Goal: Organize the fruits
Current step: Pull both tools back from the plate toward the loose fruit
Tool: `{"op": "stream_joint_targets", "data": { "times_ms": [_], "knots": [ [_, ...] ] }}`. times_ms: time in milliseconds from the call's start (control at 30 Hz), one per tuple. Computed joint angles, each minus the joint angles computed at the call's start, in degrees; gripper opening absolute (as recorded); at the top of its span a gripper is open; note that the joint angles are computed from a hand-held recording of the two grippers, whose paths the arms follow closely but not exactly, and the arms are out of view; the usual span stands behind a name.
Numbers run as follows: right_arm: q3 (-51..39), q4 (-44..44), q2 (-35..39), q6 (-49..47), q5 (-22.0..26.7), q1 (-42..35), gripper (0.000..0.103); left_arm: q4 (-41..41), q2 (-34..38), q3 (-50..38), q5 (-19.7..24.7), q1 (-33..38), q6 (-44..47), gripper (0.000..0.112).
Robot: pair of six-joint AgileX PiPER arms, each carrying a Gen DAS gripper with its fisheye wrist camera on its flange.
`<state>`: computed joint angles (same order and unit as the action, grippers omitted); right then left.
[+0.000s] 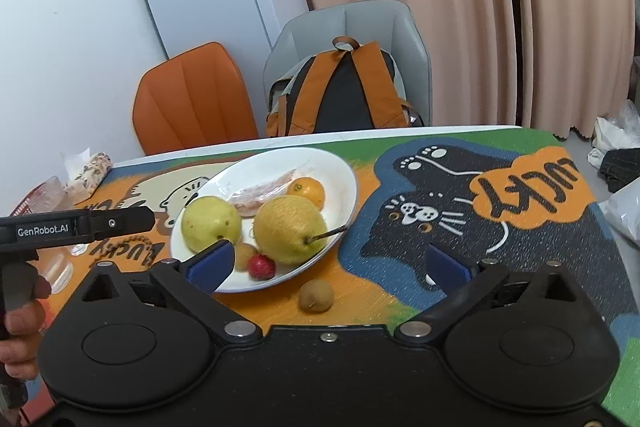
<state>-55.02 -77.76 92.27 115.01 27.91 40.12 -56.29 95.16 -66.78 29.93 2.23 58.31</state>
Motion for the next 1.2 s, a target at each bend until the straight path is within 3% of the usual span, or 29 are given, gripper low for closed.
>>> {"op": "stream_joint_targets", "data": {
  "times_ms": [433, 1200],
  "knots": [
    [0.25, 0.5, 0.14, -0.25, 2.9, 4.51, 0.103, -1.96, -3.63, 5.36, 1.89, 3.3, 3.71, 0.09],
    [5.38, -1.58, -1.84, 4.52, -1.78, 3.78, 0.103, -2.49, -5.75, 9.66, 5.73, 7.04, 7.46, 0.094]
  ]
}}
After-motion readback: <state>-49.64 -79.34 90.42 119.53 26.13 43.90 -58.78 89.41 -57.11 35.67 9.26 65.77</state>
